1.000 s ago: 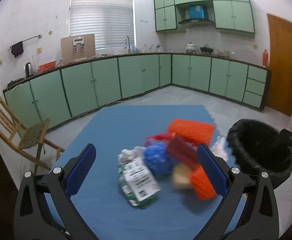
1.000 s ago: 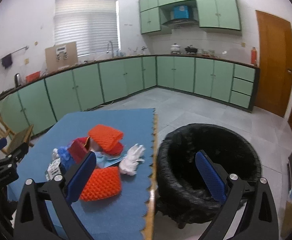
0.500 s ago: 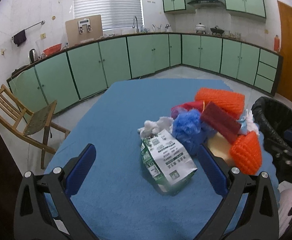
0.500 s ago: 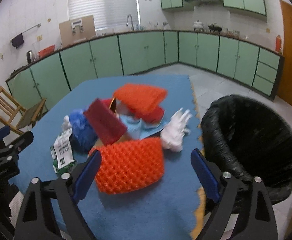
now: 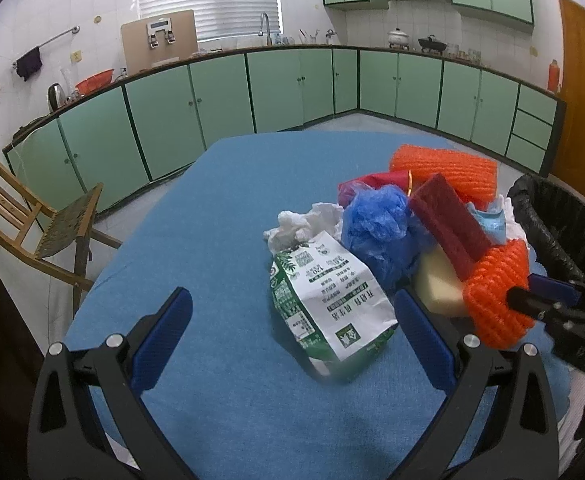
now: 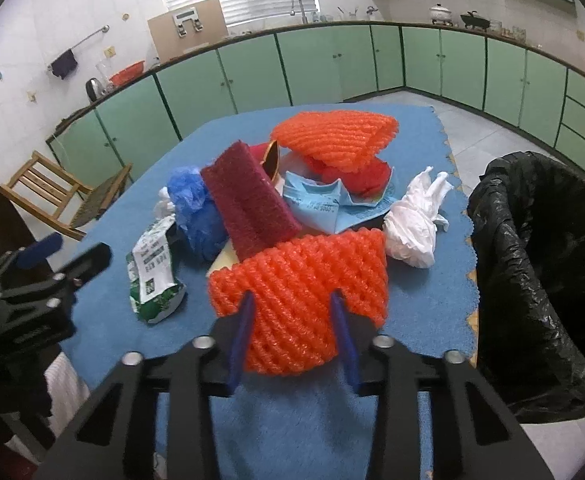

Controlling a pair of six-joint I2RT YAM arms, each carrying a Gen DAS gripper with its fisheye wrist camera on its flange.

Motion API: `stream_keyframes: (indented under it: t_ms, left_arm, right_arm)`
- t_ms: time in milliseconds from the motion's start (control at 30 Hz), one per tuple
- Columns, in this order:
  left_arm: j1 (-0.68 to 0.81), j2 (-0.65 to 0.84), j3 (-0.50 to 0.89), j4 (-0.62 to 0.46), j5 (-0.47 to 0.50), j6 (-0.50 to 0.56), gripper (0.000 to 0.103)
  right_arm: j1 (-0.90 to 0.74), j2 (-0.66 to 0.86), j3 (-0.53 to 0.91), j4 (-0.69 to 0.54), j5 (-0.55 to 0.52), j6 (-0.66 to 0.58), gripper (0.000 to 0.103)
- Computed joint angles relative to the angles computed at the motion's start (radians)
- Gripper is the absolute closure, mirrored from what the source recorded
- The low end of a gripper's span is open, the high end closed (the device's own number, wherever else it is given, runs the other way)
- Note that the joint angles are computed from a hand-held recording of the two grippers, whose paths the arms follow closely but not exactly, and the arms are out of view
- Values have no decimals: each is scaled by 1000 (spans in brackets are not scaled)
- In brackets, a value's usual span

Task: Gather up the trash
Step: 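Grasp the orange foam net with the right tool while the left tool approaches the green paper bag, then grasp the green-and-white paper bag with the left tool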

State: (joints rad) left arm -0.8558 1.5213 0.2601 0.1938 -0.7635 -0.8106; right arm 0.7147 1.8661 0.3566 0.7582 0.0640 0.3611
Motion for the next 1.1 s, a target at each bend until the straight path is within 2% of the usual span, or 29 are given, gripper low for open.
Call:
stream_keyframes:
  t_ms: [100, 500, 833, 1000, 1100]
  left_arm:
    - [3, 27, 7, 25, 10, 9, 5]
    - [9, 120, 48, 83, 34, 26, 5]
    - [127, 279, 126, 191, 92, 123, 5]
    - [213, 342, 158, 206, 190, 156, 5]
    - [234, 355, 122, 290, 231, 164, 5]
  right_arm:
    - [-21, -33, -19, -6, -18, -22, 87]
    - [-48, -194, -95, -51, 53, -59, 90]
    - [-90, -132, -62, -42, 21, -56, 90]
    - [-104, -100, -46, -48, 8, -57, 90]
    - [-118, -85, -37, -51, -5, -52, 90]
